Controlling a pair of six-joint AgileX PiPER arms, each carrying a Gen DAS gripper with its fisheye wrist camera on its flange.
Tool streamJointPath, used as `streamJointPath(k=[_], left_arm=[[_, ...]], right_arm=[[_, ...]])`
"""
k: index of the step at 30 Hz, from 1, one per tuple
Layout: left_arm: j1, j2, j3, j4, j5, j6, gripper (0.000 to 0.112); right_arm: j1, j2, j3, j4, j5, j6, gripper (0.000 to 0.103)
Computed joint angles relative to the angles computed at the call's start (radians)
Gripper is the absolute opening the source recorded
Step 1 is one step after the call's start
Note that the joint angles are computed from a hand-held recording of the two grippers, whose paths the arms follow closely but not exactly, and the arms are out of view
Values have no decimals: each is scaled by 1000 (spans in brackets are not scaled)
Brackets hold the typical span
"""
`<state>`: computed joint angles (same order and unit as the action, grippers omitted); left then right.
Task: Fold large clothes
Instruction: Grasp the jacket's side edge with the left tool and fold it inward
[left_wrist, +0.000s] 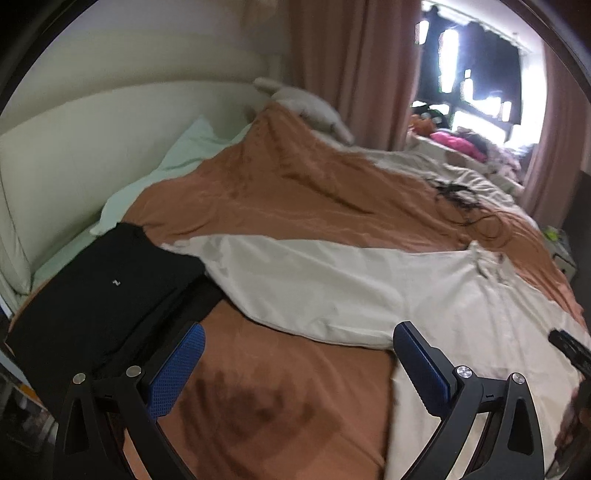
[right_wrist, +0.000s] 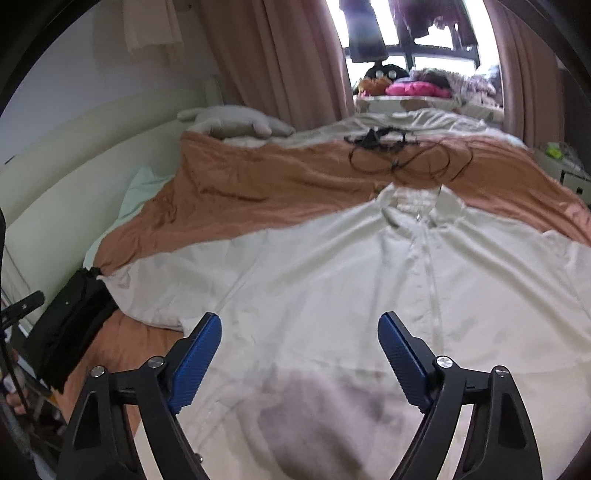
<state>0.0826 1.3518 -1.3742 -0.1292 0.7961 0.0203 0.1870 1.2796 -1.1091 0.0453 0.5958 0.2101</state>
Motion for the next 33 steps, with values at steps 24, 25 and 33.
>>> streamJointPath(k=[24, 25, 33], left_arm=[[2, 645, -334, 283, -87, -300, 68], [5, 660, -348, 280, -84, -291, 54], [37, 617, -316, 189, -132, -171, 5]], right_arm=[[-125, 351, -100, 335, 16, -333, 31], [-121, 358, -102, 350, 20, -344, 25], [-50, 435, -183, 427, 28, -358, 15]])
